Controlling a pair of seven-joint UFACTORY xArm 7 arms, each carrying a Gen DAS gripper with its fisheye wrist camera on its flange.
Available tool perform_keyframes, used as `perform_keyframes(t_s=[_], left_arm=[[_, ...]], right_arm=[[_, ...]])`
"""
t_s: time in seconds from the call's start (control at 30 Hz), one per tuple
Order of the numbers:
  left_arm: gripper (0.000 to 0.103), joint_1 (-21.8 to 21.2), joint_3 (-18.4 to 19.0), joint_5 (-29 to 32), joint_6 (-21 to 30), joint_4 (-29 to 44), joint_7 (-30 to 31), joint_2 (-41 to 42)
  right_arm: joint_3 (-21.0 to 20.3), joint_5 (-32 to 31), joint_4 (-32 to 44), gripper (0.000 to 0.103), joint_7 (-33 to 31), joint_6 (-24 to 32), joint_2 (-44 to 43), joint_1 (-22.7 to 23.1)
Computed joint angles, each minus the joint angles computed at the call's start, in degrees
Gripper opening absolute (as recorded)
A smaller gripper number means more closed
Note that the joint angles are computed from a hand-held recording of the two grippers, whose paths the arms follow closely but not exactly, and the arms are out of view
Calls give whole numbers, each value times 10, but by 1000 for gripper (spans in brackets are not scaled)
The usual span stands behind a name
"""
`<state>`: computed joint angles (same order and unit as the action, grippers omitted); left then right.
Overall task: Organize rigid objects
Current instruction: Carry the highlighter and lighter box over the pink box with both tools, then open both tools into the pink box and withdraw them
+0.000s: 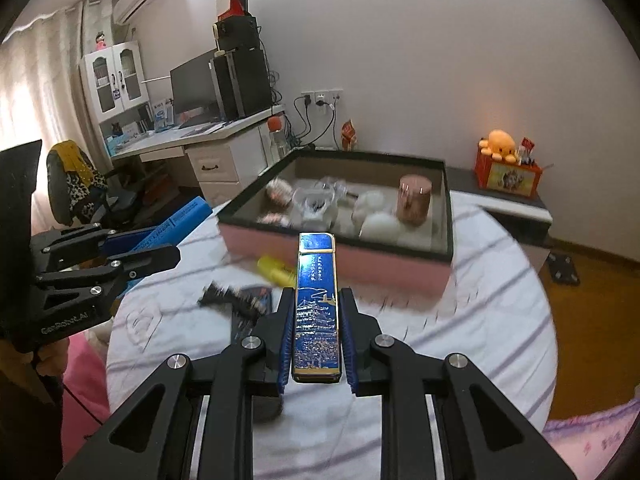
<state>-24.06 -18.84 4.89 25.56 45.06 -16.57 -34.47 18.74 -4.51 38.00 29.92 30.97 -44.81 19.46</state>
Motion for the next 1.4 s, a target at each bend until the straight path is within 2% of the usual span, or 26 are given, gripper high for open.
perform_keyframes(t_s=[0.17, 0.37, 0.63, 0.8, 0.97, 1.23, 1.27, 1.3, 1.33, 1.37, 1.4], left_arm=[[26, 31, -3, 28, -7, 67, 8, 76], [26, 47, 8, 58, -4, 144, 15, 171], [27, 41, 46, 72, 9, 238, 19, 292], [27, 29, 64, 69, 11, 271, 28, 341], [27, 17, 74, 68, 13, 287, 34, 371], [28, 4, 86, 111, 19, 291, -2, 380], [32, 5, 86, 110, 16, 289, -7, 376], [42, 5, 87, 118, 12, 285, -17, 372], [49, 4, 88, 132, 12, 282, -32, 368], [60, 4, 88, 152, 12, 278, -50, 362], [70, 5, 87, 165, 9, 271, -62, 353]], right_arm=[[-13, -20, 49, 21, -30, -15, 59, -23], [-28, -42, 130, 21, -65, -22, 166, -52], [-44, -81, 243, 21, -87, -4, 310, -61], [-62, -109, 310, 21, -89, 27, 386, -50], [-84, -107, 348, 21, -100, 40, 435, -34], [-100, -107, 350, 22, -105, 24, 449, -23], [-101, -108, 346, 29, -105, 13, 446, -24], [-101, -117, 344, 38, -96, 9, 442, -23], [-100, -133, 340, 58, -79, 6, 436, -24], [-99, -147, 332, 66, -65, -3, 426, -25], [-97, -155, 326, 66, -57, -10, 420, -26]])
